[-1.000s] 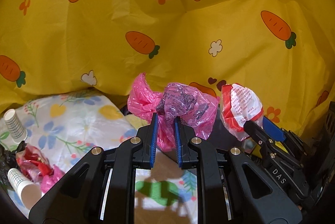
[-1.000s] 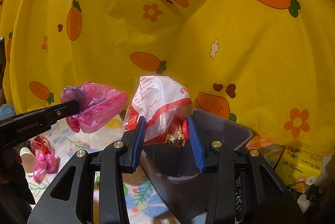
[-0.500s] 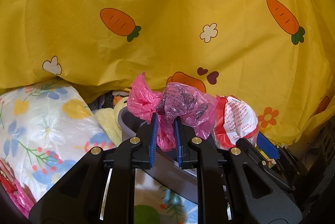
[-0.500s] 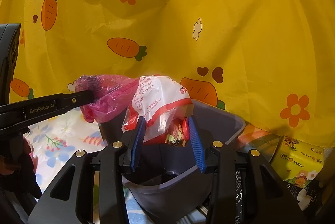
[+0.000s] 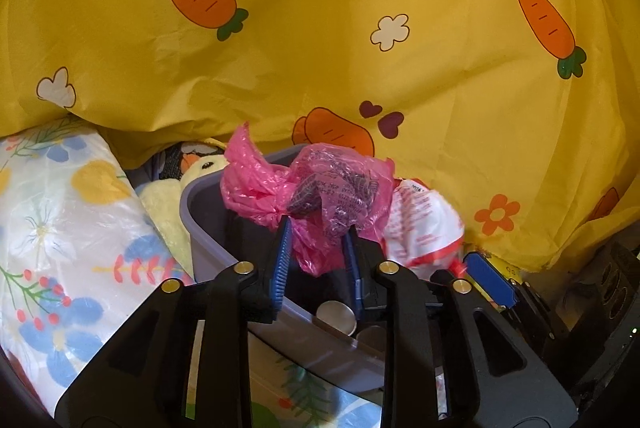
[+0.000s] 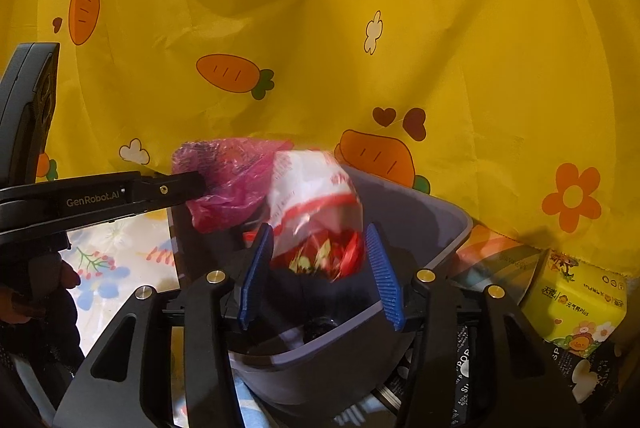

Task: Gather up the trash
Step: 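Carry the wrapper and pink bag to the grey bin and release both, then move both open tools back over the remaining trash on the bed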

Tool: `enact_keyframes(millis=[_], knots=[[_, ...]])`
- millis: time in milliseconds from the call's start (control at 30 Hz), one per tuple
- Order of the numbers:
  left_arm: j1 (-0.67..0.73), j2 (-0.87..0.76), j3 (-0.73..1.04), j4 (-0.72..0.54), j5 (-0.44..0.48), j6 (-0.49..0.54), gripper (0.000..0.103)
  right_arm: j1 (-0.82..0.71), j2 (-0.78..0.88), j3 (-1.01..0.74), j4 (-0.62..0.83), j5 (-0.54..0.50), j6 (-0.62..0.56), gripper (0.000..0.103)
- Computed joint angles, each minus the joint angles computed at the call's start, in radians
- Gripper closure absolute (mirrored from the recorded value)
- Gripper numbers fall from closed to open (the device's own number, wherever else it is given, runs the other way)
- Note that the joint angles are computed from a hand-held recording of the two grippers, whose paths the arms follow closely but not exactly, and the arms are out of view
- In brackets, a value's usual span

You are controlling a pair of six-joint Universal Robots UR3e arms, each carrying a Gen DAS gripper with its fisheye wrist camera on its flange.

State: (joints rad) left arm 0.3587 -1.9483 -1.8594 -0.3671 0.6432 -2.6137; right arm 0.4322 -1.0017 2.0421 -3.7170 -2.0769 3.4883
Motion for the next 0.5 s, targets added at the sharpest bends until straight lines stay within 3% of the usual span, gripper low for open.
enact_keyframes(millis=[33,67,100,333,500], knots=[[0.002,0.002,-0.003,-0.005,-0.001,0.001,0.054,-0.001,-0.001,0.003,0.0,0.004,0.001,0.042],[0.009,0.006,-0.015,0.013,-0.007,-0.006,0.037,0.0,-0.002,0.005,-0.001,0.002,0.001,0.041],[0.018,0.01,-0.032,0.039,-0.012,-0.014,0.032,0.003,-0.002,0.008,-0.003,-0.002,0.0,0.041],[0.089,0.112,-0.151,0.125,0.016,0.002,0.023,0.039,-0.009,0.019,-0.011,-0.055,0.019,0.031],[0.181,0.22,-0.265,0.116,-0.002,0.058,0.021,0.082,-0.011,0.005,0.013,-0.092,0.031,0.025]])
